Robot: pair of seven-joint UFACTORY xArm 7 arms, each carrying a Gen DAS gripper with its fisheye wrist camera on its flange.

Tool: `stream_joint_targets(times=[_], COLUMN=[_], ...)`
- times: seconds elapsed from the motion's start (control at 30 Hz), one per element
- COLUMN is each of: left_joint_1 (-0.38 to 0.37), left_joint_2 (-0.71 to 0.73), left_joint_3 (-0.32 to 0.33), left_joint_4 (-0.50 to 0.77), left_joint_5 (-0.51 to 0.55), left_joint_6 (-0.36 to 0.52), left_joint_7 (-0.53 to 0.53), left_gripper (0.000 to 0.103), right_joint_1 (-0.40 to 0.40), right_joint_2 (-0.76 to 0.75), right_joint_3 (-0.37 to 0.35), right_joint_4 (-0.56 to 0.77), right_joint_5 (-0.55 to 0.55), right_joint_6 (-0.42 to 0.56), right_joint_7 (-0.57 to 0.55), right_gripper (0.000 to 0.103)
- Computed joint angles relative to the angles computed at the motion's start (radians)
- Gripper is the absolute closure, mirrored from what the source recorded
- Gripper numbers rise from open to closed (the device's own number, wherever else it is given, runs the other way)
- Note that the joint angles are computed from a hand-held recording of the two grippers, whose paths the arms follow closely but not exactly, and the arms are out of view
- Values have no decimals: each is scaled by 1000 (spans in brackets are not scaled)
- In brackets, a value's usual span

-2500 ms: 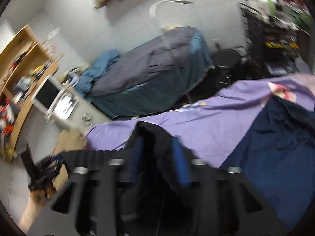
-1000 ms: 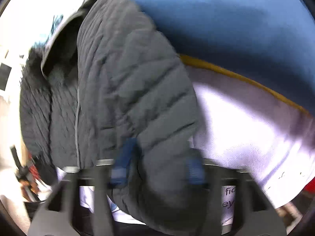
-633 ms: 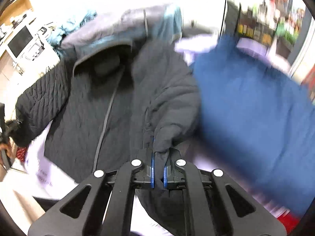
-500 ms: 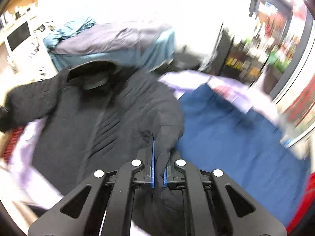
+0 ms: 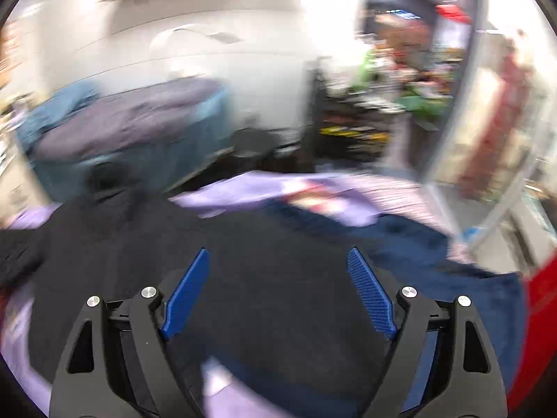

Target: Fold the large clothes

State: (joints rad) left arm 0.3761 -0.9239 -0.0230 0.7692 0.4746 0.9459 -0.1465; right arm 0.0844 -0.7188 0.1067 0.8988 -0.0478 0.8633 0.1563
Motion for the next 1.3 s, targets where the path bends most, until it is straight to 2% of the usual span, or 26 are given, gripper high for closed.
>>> stream_joint_targets(times=[0.1, 0.17, 0.3, 0.33, 0.4, 0.53, 0.6, 0.67, 0.7, 0.77, 0.8, 0.83, 0.87, 0.9, 0.97, 1.17, 1.3], left_joint_1=[-123, -213, -297, -308, -298, -241, -252, -280, -287, -298, -305, -312, -318, -325, -336, -375, -399], left_joint_2=[-148, -241, -379, -401, -425, -376, -338, -295, -271, -267, -267, -269, -278, -285, -308, -407, -497], left_joint_3=[10, 2, -78, -86, -46, 56, 101, 131, 136, 90, 82, 77, 74, 62, 69, 50, 21], left_joint_4=[-113, -183, -340, -376, -430, -466, -467, -471, -473, -480, -477, -472, -467, -452, -418, -345, -345], left_joint_5=[-117, -244, -313, -318, -319, -308, -371, -453, -481, -507, -513, -519, -525, -531, -516, -525, -534], left_joint_6=[84, 209, 365, 393, 419, 381, 364, 363, 366, 353, 356, 360, 367, 382, 412, 521, 659], left_joint_7=[68, 81, 69, 58, 35, 27, 37, 52, 58, 46, 50, 55, 57, 53, 84, 136, 134], left_gripper=[7, 7, 7, 7, 7, 8, 10, 18, 28, 37, 46, 59, 66, 80, 88, 93, 93], right_joint_1=[154, 216, 248, 243, 235, 249, 257, 269, 257, 286, 296, 296, 304, 307, 318, 348, 338], right_joint_2=[-36, -20, -9, -11, -31, -76, -79, -69, -80, -85, -103, -121, -131, -142, -164, -246, -327], right_joint_3=[-10, 5, 50, 61, 58, -22, -47, -65, -34, -41, -55, -54, -59, -55, -49, -48, -43], right_joint_4=[-94, -136, -248, -269, -323, -432, -466, -484, -495, -513, -525, -536, -535, -530, -515, -436, -445], right_joint_5=[142, 226, 253, 235, 231, 330, 377, 437, 430, 477, 507, 513, 518, 512, 504, 470, 456], right_joint_6=[33, 80, 126, 147, 162, 161, 148, 141, 133, 97, 88, 81, 83, 92, 112, 274, 418], right_joint_7=[-58, -40, 6, 20, 56, 73, 70, 73, 110, 109, 112, 116, 110, 109, 102, 59, 52], right_gripper=[21, 21, 21, 21, 21, 21, 21, 28, 33, 58, 74, 81, 84, 86, 89, 92, 92])
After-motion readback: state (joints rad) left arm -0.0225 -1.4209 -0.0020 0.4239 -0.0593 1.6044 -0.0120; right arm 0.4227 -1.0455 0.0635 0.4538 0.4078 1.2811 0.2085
